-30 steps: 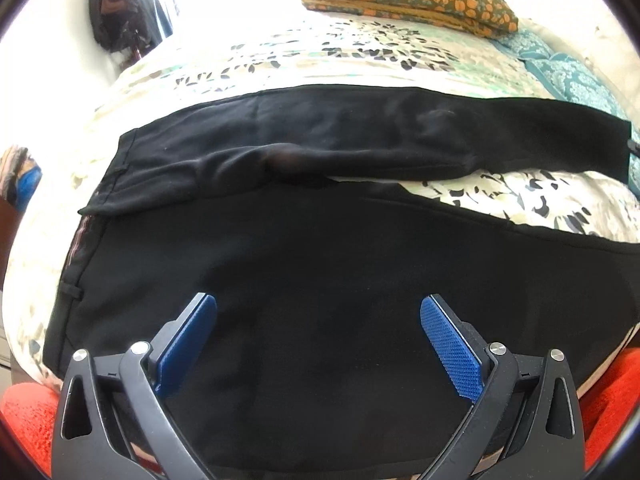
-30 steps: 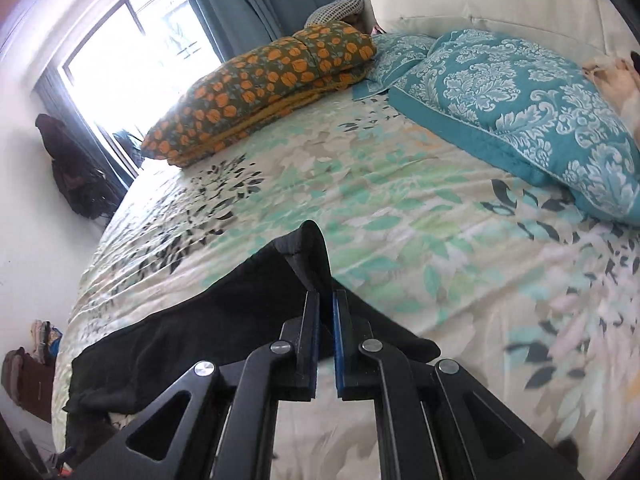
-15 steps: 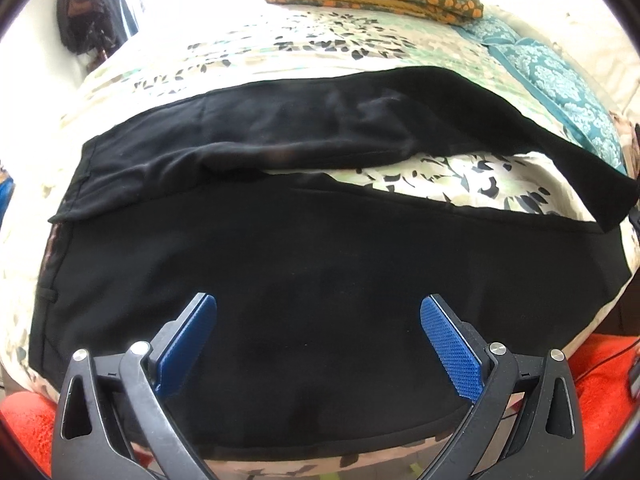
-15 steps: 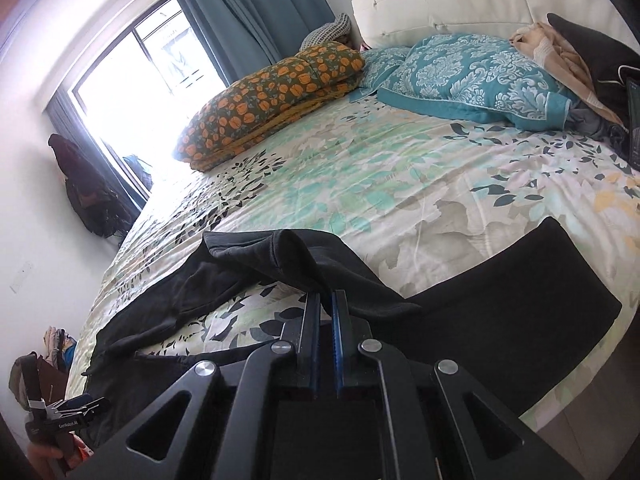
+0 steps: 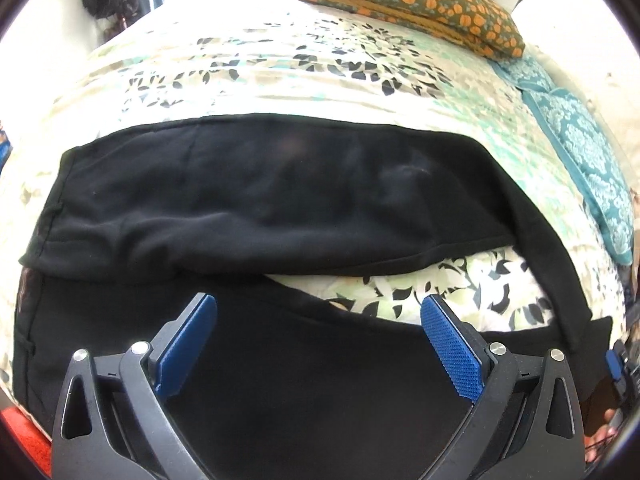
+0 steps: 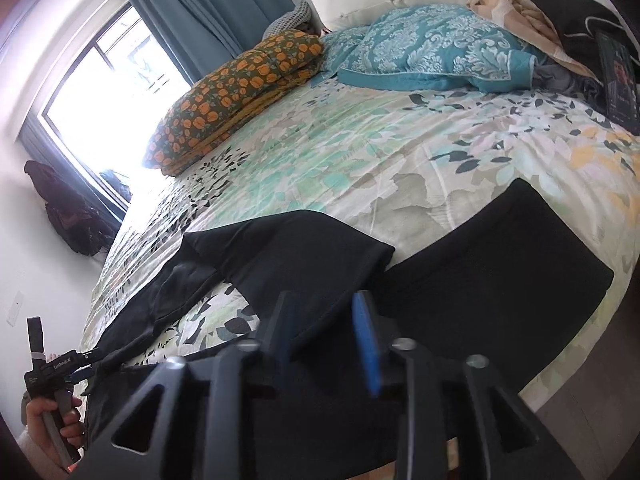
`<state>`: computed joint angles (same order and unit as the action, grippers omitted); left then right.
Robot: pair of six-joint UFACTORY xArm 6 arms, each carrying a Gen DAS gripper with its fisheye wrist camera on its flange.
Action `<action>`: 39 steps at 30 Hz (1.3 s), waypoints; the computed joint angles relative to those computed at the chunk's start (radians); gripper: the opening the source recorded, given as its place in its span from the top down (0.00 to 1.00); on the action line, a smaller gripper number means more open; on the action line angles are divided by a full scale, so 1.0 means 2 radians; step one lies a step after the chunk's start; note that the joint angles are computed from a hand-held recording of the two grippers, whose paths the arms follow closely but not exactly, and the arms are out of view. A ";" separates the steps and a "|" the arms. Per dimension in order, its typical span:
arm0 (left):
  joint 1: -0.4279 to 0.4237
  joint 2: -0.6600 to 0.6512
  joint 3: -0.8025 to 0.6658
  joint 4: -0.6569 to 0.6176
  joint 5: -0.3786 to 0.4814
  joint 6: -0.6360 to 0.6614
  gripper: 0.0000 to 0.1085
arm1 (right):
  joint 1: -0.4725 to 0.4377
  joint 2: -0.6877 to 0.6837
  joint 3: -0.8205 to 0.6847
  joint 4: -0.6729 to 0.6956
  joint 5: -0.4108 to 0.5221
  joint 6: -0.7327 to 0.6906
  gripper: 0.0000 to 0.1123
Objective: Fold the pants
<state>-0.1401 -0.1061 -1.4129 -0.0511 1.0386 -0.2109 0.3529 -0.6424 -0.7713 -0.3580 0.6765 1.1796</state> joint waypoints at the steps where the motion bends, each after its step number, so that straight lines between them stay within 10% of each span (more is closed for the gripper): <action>1: 0.002 0.003 -0.002 -0.003 -0.001 0.002 0.06 | -0.003 -0.003 0.008 0.022 -0.011 -0.017 0.43; 7: -0.006 -0.007 0.026 0.011 -0.013 0.012 0.06 | 0.021 0.029 0.021 0.233 -0.092 -0.211 0.51; 21: -0.020 -0.017 0.053 0.022 -0.020 0.029 0.06 | -0.001 0.117 -0.018 0.226 -0.078 -0.139 0.69; 24: -0.024 -0.010 0.046 0.020 -0.016 0.030 0.06 | -0.008 0.116 -0.012 0.234 -0.091 -0.143 0.94; 30: -0.008 0.061 -0.063 -0.025 0.014 0.039 0.06 | 0.003 0.037 0.002 0.153 -0.133 -0.109 0.95; 39: 0.027 0.253 -0.316 -0.164 0.103 0.010 0.06 | 0.017 -0.075 0.029 0.161 -0.071 -0.099 0.95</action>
<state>-0.0864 0.3992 -2.0458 -0.3790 1.2436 -0.1900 0.3863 -0.7919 -0.7128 -0.0359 0.5340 0.9825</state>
